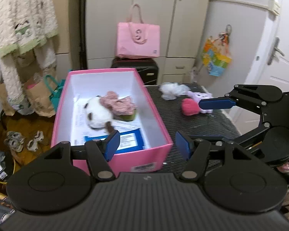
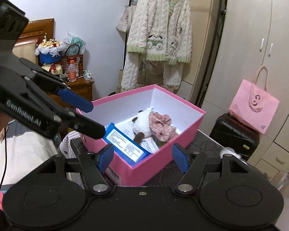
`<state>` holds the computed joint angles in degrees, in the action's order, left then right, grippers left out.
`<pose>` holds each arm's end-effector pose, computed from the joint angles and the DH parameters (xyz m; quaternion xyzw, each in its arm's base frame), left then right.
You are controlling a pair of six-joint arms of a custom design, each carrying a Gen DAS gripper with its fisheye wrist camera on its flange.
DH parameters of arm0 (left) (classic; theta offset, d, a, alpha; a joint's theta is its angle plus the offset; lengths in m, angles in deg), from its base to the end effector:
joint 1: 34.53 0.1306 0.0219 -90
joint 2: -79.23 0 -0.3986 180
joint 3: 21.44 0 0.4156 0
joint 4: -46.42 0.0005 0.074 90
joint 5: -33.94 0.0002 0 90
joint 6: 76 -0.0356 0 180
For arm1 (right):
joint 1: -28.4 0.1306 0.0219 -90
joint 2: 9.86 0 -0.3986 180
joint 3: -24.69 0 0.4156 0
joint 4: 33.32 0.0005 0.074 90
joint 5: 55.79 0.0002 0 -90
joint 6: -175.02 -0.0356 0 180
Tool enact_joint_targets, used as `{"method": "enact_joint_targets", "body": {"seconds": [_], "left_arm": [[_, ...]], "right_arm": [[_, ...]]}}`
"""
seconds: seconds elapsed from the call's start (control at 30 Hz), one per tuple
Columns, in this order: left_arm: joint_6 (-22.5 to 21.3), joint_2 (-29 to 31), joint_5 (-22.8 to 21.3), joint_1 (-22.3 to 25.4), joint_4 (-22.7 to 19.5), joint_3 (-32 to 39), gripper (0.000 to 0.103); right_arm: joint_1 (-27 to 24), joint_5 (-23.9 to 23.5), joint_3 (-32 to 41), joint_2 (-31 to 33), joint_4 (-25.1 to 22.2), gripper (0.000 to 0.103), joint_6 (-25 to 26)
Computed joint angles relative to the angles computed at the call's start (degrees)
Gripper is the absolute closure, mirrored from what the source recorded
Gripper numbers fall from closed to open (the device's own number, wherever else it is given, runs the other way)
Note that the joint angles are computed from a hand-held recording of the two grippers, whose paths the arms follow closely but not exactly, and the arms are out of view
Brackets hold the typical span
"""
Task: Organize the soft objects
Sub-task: 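Move both tools toward the pink pompom and white mesh puff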
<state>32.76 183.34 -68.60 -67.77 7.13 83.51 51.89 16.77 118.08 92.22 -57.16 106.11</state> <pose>0.5222 -0.3336 0.4555 0.0657 0.8940 -0.1011 0.4316 0.5527 0.2513 0.3994 -0.3962 0.7743 0.1429 0.4723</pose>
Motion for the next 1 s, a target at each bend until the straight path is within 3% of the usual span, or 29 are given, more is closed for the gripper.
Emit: {"method": "enact_joint_targets", "body": {"seconds": [0.33, 0.63, 0.73, 0.87, 1.0], "left_arm": [[-3.04, 5.85, 1.43, -3.37, -1.68, 8.18, 0.039], [-3.31, 14.87, 3.86, -4.38, 0.03, 17.61, 0.039], [-2.13, 17.69, 2.48, -4.59, 2.33, 19.81, 0.039], [-2.49, 21.92, -2.91, -5.30, 4.60, 23.31, 0.039], [-1.39, 28.17, -4.75, -5.31, 1.31, 31.12, 0.039]], "right_arm": [[-8.11, -0.97, -8.43, -5.31, 5.70, 0.030, -4.76], [-13.75, -4.52, -7.29, -1.53, 7.18, 0.030, -7.12], [-15.06, -5.06, -5.27, 0.79, 6.69, 0.030, -7.15], [-16.83, -6.35, -2.11, 4.08, 6.42, 0.030, -7.94], [-18.13, -8.60, 2.17, 8.40, 6.52, 0.030, -9.49]]}}
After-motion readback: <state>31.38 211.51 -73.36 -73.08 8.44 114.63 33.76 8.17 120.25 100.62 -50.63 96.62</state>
